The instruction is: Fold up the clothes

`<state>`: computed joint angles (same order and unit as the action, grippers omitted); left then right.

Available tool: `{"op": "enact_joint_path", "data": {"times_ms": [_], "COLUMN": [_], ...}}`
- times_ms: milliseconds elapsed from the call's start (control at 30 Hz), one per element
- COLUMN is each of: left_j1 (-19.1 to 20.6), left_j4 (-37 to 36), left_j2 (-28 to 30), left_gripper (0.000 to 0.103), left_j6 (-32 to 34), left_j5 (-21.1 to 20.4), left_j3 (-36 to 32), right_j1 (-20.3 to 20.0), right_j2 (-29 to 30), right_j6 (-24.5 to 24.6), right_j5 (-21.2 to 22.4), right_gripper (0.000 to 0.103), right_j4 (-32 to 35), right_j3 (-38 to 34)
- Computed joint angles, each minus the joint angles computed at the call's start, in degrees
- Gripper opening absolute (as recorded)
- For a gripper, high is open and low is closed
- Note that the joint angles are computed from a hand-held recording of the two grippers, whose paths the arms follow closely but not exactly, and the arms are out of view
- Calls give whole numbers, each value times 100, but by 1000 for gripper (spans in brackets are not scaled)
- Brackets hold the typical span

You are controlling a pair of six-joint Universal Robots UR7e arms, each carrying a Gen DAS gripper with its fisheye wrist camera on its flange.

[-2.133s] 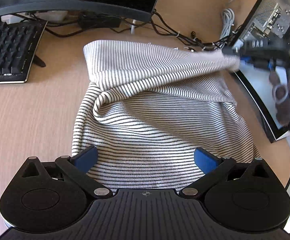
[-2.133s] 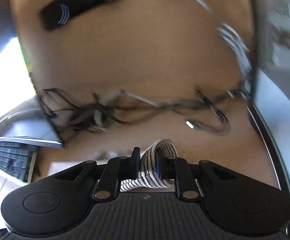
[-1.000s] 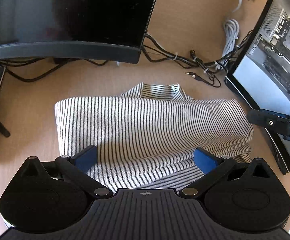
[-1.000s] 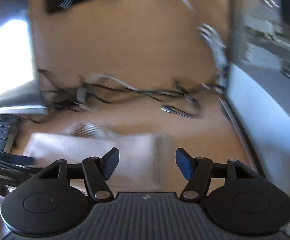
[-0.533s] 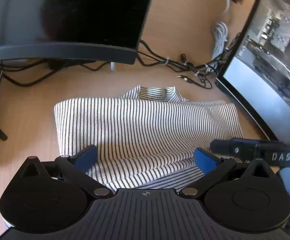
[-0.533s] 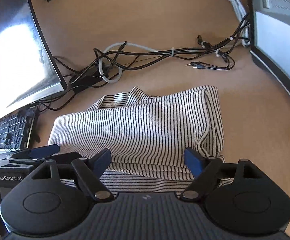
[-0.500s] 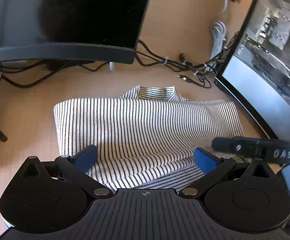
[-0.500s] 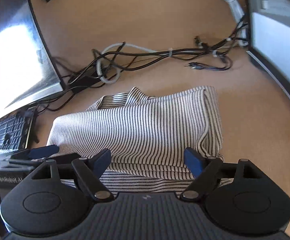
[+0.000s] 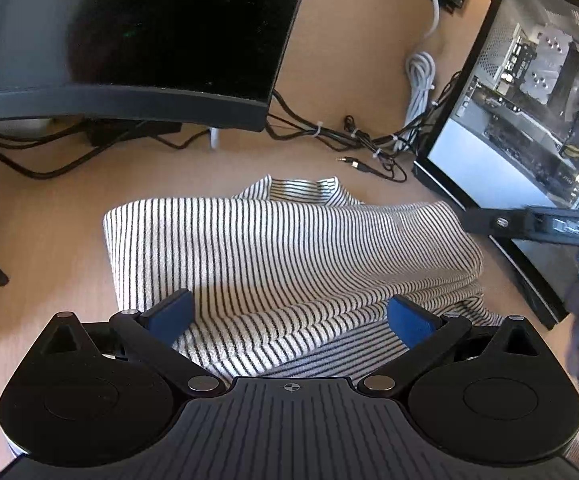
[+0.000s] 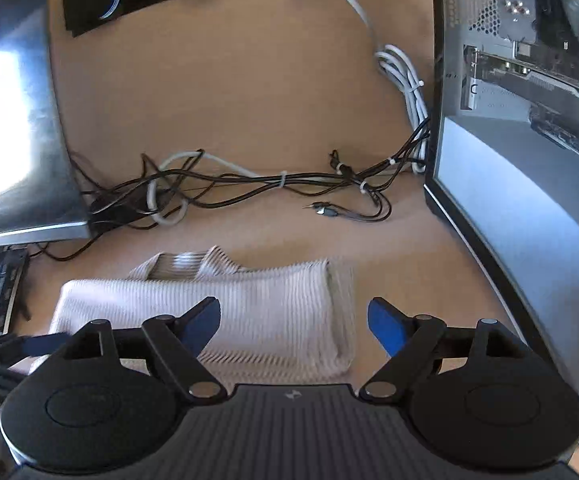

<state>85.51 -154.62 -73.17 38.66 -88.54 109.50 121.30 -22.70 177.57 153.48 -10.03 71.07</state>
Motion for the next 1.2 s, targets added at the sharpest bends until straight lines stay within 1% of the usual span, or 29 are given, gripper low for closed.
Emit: {"op": "enact_joint_path", "data": {"times_ms": [33,100,133,167,200,233,267,300,333,400,467,533,567,600,667,733,833,867,900,933,967,1033,1100,1167,1200], "left_j1": [-18,-71,-88,-93,-91,-93,-115,-156,-194,-211,-190,-175,-175,-183,-216,-233,-252,-259,-267,-275,-282,-311,-349,-401,-420], "left_j4": [-6,-26,-23,-24,-38,-56,-54,-24,35,197,257,295,283,240,149,199,346,358,333,268,223,229,248,261,239], "left_j2": [-12,-47,-55,-50,-41,-35,-38,-47,-54,-52,3,72,99,119,124,100,26,-23,-75,-130,-181,-217,-211,-127,-81], "left_gripper": [103,103,103,103,103,103,103,103,103,103,103,103,103,103,103,103,103,103,103,103,103,103,103,103,103], "left_j6": [21,-76,-113,-104,-73,-63,-109,-193,-319,-751,-1063,-1311,-1324,-1221,-983,-911,-1042,-1124,-1173,-1189,-1211,-1238,-1243,-1248,-1270], "left_j5": [56,193,240,255,258,269,316,392,453,398,345,337,362,418,514,555,579,567,545,512,471,441,491,757,914], "left_j3": [16,56,62,59,57,59,60,53,24,-107,-223,-330,-348,-332,-272,-275,-334,-339,-326,-290,-259,-215,-174,-127,-97], "right_j1": [-78,-236,-316,-385,-423,-411,-384,-360,-332,-248,-179,-200,-235,-292,-467,-512,-561,-578,-544,-498,-454,-404,-371,-356,-359], "right_j2": [-14,18,34,-1,-3,20,22,16,-38,-229,-382,-471,-485,-460,-300,-338,-427,-456,-502,-553,-605,-790,-891,-865,-792], "right_j6": [-39,350,544,773,894,788,581,445,249,-369,-742,-812,-809,-705,-111,101,351,435,373,271,160,275,363,353,410], "right_j5": [-32,-259,-386,-650,-815,-795,-776,-778,-829,-957,-1039,-1084,-1080,-1041,-998,-973,-939,-929,-829,-711,-593,-845,-1191,-1610,-1729], "right_gripper": [82,81,73,51,43,39,29,23,22,21,21,21,21,21,21,23,34,34,34,37,45,56,56,56,56], "right_j4": [-69,289,471,614,698,612,484,429,320,-158,-436,-496,-492,-380,210,280,290,294,221,124,19,-244,-417,-456,-336], "right_j3": [31,-16,-40,25,52,63,86,88,136,345,468,546,567,569,402,478,636,688,726,762,799,1026,1175,1196,1118]}}
